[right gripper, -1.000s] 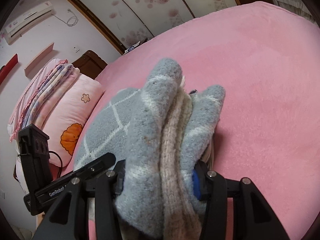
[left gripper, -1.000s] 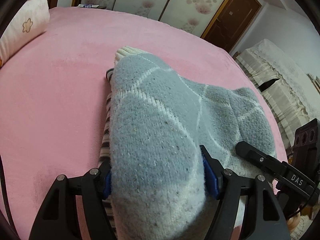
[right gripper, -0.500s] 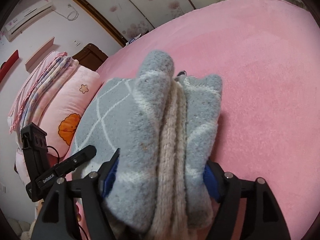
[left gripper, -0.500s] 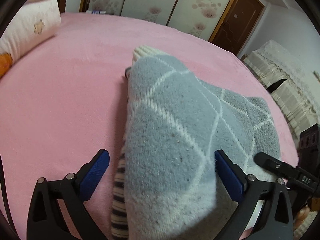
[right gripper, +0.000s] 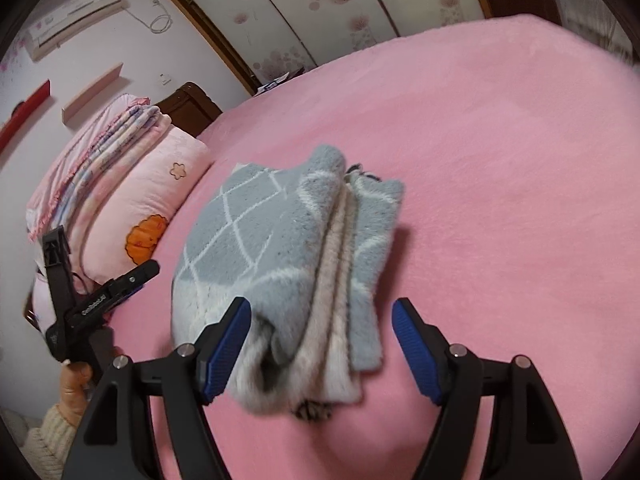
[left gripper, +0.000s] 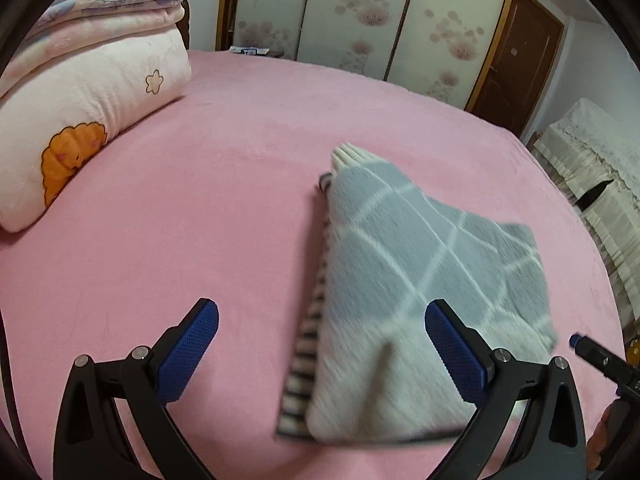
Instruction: Fold small clothes
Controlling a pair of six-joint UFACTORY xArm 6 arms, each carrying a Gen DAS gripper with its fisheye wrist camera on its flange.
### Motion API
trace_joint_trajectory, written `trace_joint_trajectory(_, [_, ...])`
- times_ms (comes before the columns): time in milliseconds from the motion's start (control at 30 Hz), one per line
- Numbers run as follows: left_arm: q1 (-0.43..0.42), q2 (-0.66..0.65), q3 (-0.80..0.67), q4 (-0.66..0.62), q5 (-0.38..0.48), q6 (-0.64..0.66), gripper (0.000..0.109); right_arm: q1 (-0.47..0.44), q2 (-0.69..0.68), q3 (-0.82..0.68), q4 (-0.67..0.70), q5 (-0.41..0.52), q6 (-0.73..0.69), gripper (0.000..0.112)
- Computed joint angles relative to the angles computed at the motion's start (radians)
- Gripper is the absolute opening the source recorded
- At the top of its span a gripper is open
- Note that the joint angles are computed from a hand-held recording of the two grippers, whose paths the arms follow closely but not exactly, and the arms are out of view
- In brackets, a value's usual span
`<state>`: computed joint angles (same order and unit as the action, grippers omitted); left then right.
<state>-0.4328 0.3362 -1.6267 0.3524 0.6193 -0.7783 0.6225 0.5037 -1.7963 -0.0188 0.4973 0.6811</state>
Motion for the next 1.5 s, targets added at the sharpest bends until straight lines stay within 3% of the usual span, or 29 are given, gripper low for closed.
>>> trace_joint_trajectory(100, [-0.037,-0.07,0.069,0.004,0.009,-0.021,0.103,0.014,-0.059,0.033,-0.137,0.048,0.061,0.073])
trace_joint_trajectory(333, [-0.168,-0.154,0.069,0.052,0.105,-0.072,0.103,0.069,-0.229,0.15,-0.292,0.13,0.119,0.073])
trace_joint_trajectory(567, [-0.313,-0.225,0.04,0.1,0.209,-0.146,0.103,0.117,-0.395,0.251,-0.362,0.23,0.171,0.074])
trace_joint_trajectory(833, [-0.501,-0.326,0.063,0.244,0.311,-0.344,0.103,0.2,-0.637,0.421,-0.456,0.328,0.272,0.074])
trace_joint_trajectory(1033, [-0.614,-0.319,0.008,0.314,0.425,-0.399,0.103,0.259,-0.757,0.494,-0.538,0.405,0.347,0.074])
trace_joint_trajectory(1300, [-0.708,-0.303,-0.052,0.346,0.514,-0.448,0.103,0.352,-0.845,0.512,-0.67,0.551,0.422,0.074])
trace_joint_trajectory(1500, [-0.789,-0.297,-0.079,0.363,0.571,-0.536,0.103,0.407,-0.934,0.568,-0.684,0.601,0.458,0.074])
